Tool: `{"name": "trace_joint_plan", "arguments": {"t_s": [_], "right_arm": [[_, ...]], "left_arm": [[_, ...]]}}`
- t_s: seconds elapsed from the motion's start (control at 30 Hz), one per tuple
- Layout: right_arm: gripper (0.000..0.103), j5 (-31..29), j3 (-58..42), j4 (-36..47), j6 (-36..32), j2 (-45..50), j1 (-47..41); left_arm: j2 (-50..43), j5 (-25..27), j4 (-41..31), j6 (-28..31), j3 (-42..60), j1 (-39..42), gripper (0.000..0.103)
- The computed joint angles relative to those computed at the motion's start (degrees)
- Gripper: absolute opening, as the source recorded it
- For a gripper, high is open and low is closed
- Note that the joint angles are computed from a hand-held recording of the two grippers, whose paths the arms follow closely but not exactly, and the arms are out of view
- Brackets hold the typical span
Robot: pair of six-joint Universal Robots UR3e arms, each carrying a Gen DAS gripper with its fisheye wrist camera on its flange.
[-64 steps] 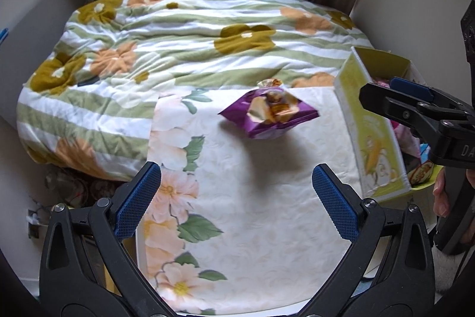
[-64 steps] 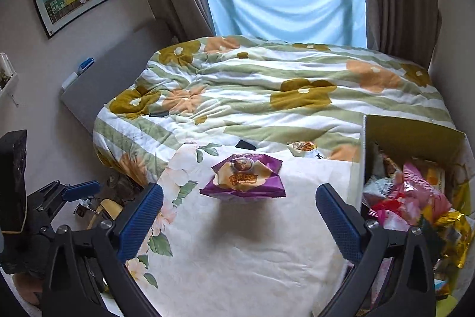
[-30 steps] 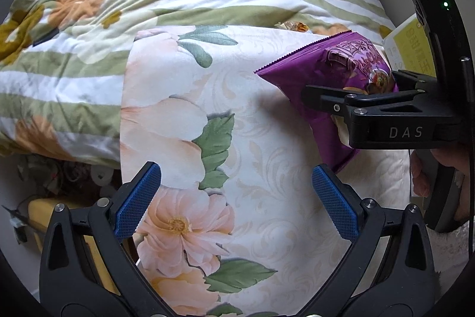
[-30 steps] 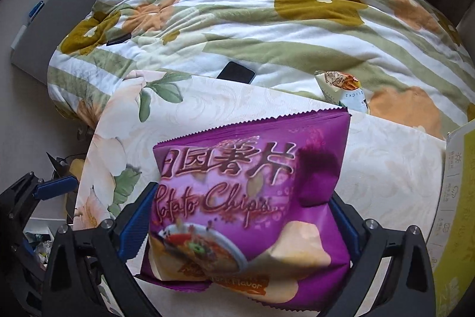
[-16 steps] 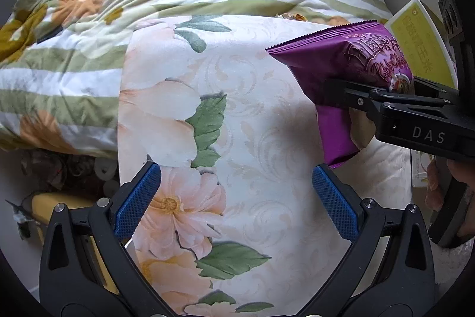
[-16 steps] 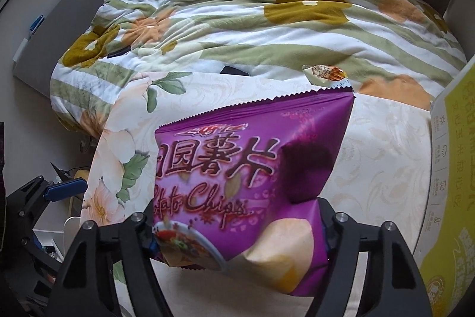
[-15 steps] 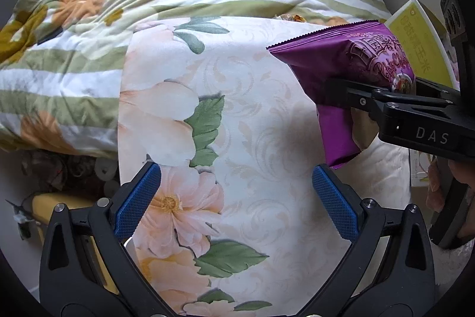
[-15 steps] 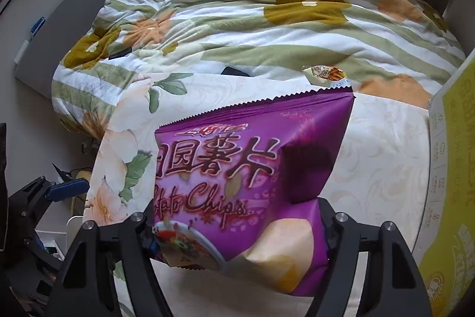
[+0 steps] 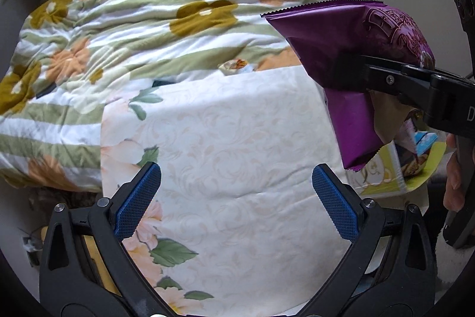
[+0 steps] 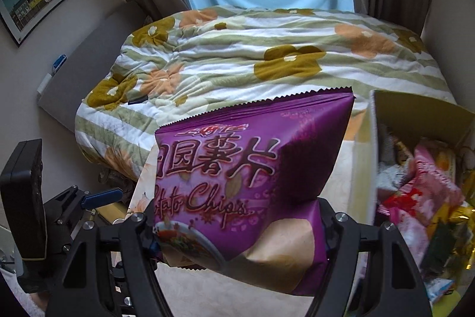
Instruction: Organize snacks
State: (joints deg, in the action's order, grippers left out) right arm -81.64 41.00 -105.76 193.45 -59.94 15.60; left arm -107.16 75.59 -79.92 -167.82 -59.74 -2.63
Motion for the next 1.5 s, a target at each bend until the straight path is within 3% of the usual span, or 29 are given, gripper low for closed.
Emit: {"name": "trace_joint_plan", "arguments": {"t_s": [0.17,0.3,0.6,0.67,0.73,0.77,1.03,1.33,1.5], "right_arm": [[0.07,-0.78,13.1,-2.27,-3.04,-12.6,-7.18],[0.07,2.16,23.15,-2.67,-6.51,-21.29,-15.51],[0.072,10.46,33.09,0.39,-19.05,-28.4,-32.82],[0.077,12.2,34.42,0.72,-20.71,-28.91,-35.04],[0.098,12.28,36.99,-1.4,-21.76,-30.14,-36.3],[0.102,12.03,38.06,-2.03,-22.33,-30.89,-36.9],[0.102,14.35,44.4,-3.0,-23.91,-38.28,-40.29],[0.102,13.19,51.38,2.34,-21.02,-55.51,-39.48],[0.102,6.54,51.22,6.28,-16.3,-64.8,-31.86]], "left_arm": [[-5.94,1.25,-3.01,-4.49,13.44,-8.01,0.101],[-11.88,3.72,-5.78,-8.51,24.31,-14.64,0.101],[-19.86,9.83,-6.71,-20.17,34.35,-25.93,0.101],[-19.17,10.51,-5.03,-22.55,31.89,-27.15,0.101],[-18.4,10.93,-4.06,-24.58,29.6,-27.96,0.101],[-18.14,11.41,-3.92,-25.31,28.96,-28.42,0.101],[-9.81,13.55,0.62,-27.38,16.26,-29.54,0.101],[8.23,16.06,7.32,-25.35,-1.78,-29.11,0.101],[19.45,19.26,6.38,-25.44,-8.62,-29.07,0.101]]}}
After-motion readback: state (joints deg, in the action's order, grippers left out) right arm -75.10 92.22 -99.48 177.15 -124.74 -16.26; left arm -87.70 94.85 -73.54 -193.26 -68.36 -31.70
